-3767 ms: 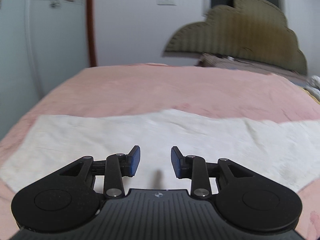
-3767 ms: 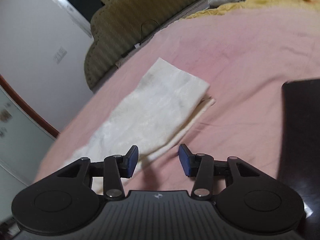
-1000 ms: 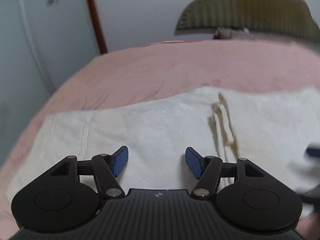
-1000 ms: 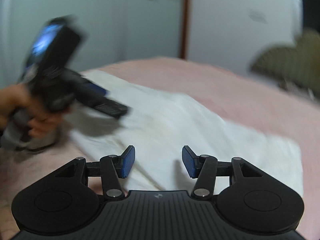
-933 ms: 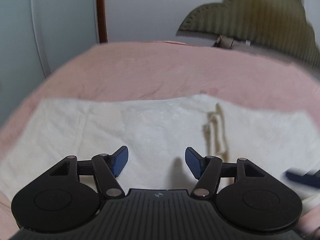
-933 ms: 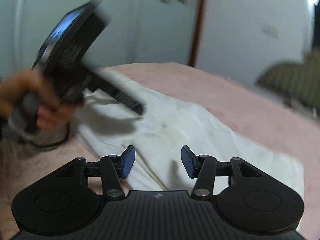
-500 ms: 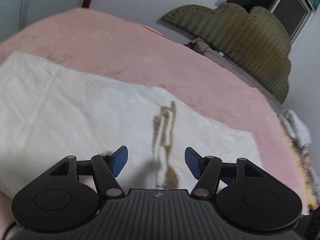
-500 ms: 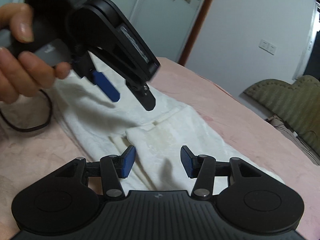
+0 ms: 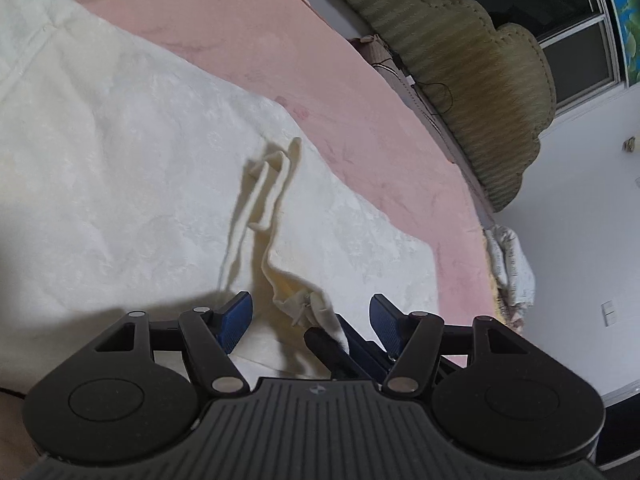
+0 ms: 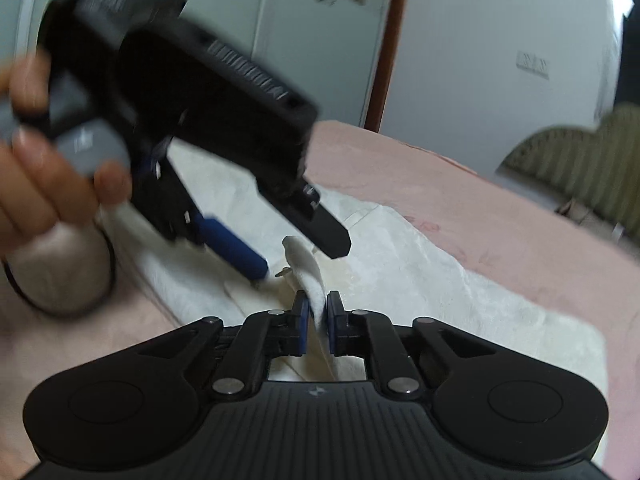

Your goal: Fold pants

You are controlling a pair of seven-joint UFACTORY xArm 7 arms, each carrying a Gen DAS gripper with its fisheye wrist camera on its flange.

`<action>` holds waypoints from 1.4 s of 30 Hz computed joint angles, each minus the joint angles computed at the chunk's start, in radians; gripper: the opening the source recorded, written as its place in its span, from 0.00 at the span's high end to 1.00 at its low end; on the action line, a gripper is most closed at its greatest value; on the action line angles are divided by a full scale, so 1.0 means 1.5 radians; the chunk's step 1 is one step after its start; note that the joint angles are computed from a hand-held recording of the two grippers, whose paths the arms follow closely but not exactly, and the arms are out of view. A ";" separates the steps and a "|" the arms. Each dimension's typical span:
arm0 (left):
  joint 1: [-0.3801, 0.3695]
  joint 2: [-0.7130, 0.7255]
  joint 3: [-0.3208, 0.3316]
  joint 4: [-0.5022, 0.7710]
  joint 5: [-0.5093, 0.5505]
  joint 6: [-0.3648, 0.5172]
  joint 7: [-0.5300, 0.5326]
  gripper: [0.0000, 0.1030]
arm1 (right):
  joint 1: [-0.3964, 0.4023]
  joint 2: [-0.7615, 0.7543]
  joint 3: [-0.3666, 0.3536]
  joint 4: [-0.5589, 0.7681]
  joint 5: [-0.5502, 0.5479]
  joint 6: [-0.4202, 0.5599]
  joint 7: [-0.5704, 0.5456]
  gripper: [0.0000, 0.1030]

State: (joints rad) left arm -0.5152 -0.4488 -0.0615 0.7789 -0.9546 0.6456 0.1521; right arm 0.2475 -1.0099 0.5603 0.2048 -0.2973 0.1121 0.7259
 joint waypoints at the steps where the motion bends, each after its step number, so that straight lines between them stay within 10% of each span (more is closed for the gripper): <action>1: -0.003 0.007 0.000 0.003 -0.007 -0.003 0.002 0.42 | 0.012 -0.003 -0.013 -0.003 0.004 -0.002 -0.001 0.90; 4: 0.001 0.022 -0.018 0.007 0.009 -0.017 -0.022 0.85 | 0.023 0.000 -0.011 0.000 0.004 0.008 -0.009 0.90; 6: 0.002 0.006 -0.029 -0.010 0.020 -0.046 -0.037 0.87 | 0.017 0.005 -0.001 0.000 -0.001 -0.002 -0.009 0.91; 14: -0.032 -0.041 -0.010 -0.072 0.100 -0.078 -0.096 0.87 | 0.097 0.055 -0.083 0.016 0.011 0.053 -0.089 0.88; 18: -0.050 -0.050 0.007 -0.085 0.080 -0.091 -0.070 0.86 | 0.182 -0.034 -0.204 -0.025 0.071 0.075 -0.149 0.87; 27: -0.061 -0.056 0.013 -0.103 0.042 -0.115 -0.046 0.83 | -0.056 0.071 -0.193 0.014 0.109 0.063 -0.092 0.88; 31: -0.067 -0.065 0.008 -0.113 0.051 -0.130 -0.043 0.82 | -0.056 0.041 -0.170 0.009 0.126 0.034 -0.044 0.85; 36: -0.064 -0.081 -0.003 -0.112 0.094 -0.124 -0.073 0.81 | 0.070 0.136 -0.224 0.035 0.139 -0.025 -0.115 0.84; 42: 0.019 -0.213 -0.027 -0.173 0.223 -0.117 -0.170 0.77 | -0.004 0.149 -0.097 0.059 0.094 -0.037 -0.079 0.79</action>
State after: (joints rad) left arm -0.4873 -0.7681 -0.1022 0.5189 -0.6196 0.4698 -0.1032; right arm 0.2422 -0.7866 0.4148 0.2940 -0.1555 0.0563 0.6072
